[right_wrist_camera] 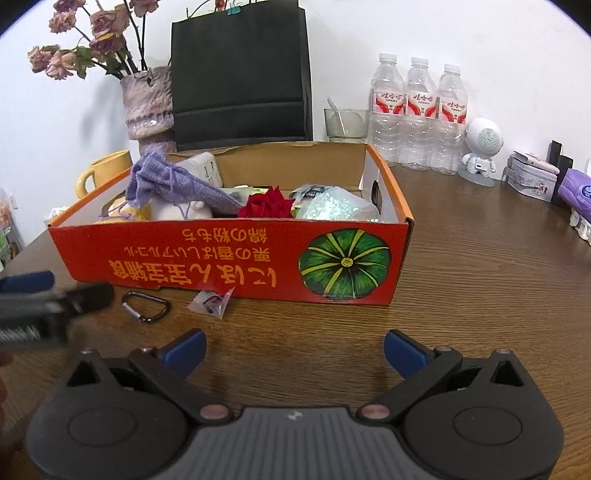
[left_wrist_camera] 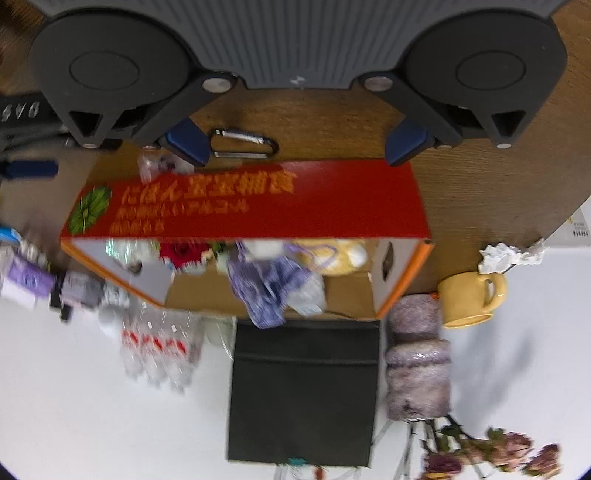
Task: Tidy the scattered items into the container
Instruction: 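Withdraw both tools toward the black carabiner in front of the box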
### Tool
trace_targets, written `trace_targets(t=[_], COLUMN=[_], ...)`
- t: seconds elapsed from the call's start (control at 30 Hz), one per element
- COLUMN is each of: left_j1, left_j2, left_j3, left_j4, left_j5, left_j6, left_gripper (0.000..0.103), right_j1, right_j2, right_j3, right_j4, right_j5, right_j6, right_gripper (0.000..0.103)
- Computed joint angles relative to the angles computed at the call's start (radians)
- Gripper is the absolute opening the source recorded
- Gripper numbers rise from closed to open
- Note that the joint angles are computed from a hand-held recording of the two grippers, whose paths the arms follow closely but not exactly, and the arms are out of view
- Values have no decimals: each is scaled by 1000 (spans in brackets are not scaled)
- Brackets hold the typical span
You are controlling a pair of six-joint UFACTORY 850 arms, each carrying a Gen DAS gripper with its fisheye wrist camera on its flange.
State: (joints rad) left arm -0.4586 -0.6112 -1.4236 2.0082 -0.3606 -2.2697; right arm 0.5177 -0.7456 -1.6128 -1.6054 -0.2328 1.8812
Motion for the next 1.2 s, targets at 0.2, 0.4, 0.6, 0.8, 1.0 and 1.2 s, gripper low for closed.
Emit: trace_targets(t=[0.2, 0.4, 0.6, 0.8, 1.0, 1.2], left_j1=[-10, -12, -2, 4, 18, 45], left_j2=[-47, -89, -95, -78, -46, 5], left_j3=[-70, -139, -152, -123, -81, -13], left_j4=[-77, -295, -393, -245, -45, 185], left_j5=[41, 69, 108, 141, 157, 139], left_j6=[159, 367, 463, 334, 110, -141], left_gripper=[103, 97, 64, 55, 55, 55], right_j1=[-12, -32, -35, -26, -15, 10], right_j2=[4, 6, -3, -9, -12, -43], right_j3=[1, 8, -1, -6, -8, -63], right_j4=[21, 36, 99, 91, -23, -72], right_j5=[19, 34, 45, 33, 19, 26], right_j6=[-9, -14, -69, -73, 49, 86], right_gripper=[103, 103, 103, 103, 103, 99])
